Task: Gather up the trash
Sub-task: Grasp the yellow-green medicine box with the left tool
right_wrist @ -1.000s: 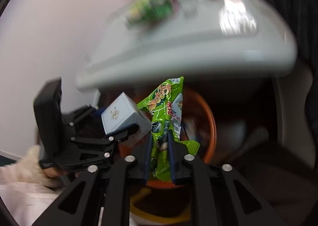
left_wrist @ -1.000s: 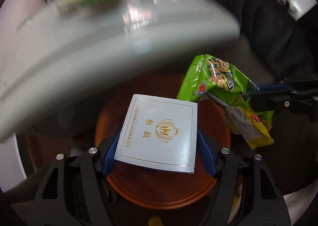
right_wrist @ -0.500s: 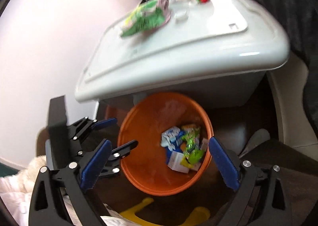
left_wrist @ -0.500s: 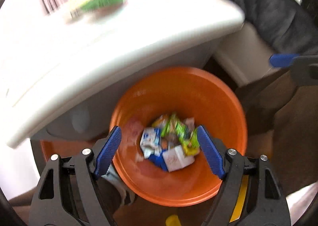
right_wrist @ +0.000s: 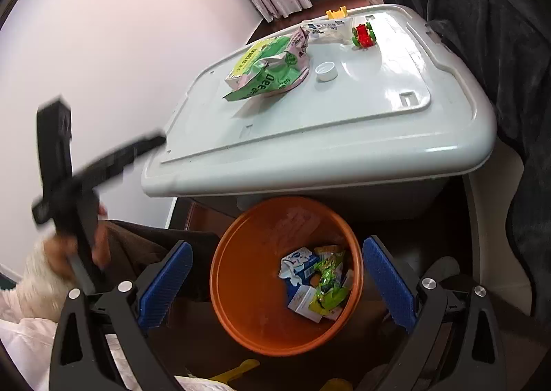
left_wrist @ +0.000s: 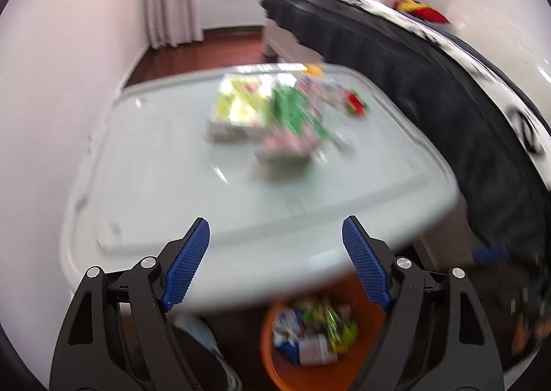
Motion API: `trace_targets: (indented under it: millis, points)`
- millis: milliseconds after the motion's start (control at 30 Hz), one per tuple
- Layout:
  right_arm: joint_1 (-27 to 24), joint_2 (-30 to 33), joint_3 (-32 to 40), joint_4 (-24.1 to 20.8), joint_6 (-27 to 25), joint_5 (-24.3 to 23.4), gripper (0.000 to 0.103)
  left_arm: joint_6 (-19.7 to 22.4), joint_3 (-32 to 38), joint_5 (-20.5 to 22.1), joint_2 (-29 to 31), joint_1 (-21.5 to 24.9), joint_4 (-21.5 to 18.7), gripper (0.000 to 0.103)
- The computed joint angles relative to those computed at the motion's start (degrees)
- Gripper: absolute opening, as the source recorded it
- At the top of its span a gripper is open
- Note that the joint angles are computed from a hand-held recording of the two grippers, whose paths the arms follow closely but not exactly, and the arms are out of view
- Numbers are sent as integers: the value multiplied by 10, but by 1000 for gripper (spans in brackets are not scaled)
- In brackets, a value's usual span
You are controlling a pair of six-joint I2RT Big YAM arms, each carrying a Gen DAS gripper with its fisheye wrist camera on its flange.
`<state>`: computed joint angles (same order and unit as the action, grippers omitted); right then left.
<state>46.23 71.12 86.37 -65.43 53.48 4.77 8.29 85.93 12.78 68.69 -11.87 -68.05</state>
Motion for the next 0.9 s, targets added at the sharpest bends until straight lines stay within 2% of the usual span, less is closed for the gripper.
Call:
trace_targets:
  millis: [33,100,167,267,367,567,633,800,900]
  points:
    - [-8,0,-2,2,-1,-6,98,-8,24,-7,22,1,11,86]
    - [-21,-1,-6,5,-1,-12,98,-17,67,-29,66,-4,33,88]
    - [-34,1,-7,2,-5,-15,98,-11,123,-76,121,-17,42,88]
    - [-57,4,-11,-5,-3,-29,98,10,212,-83,205,-22,7,91]
    - [-76,5,-16,-10,1,-37,98,3,306,-69,289,-19,-44,91]
    - [-104,15,-16,-9,-9,-51,98,20,391,-60,371,-22,-105,91]
    - [-112,20,-13,-4,-18,-59,98,28,398,-76,384,-27,-112,91]
    - [-126,26,-11,12,-21,-72,98,28,422,-84,411,-34,-122,91]
    - [-129,26,-12,16,-19,-75,98,38,465,-102,443,-39,-151,91]
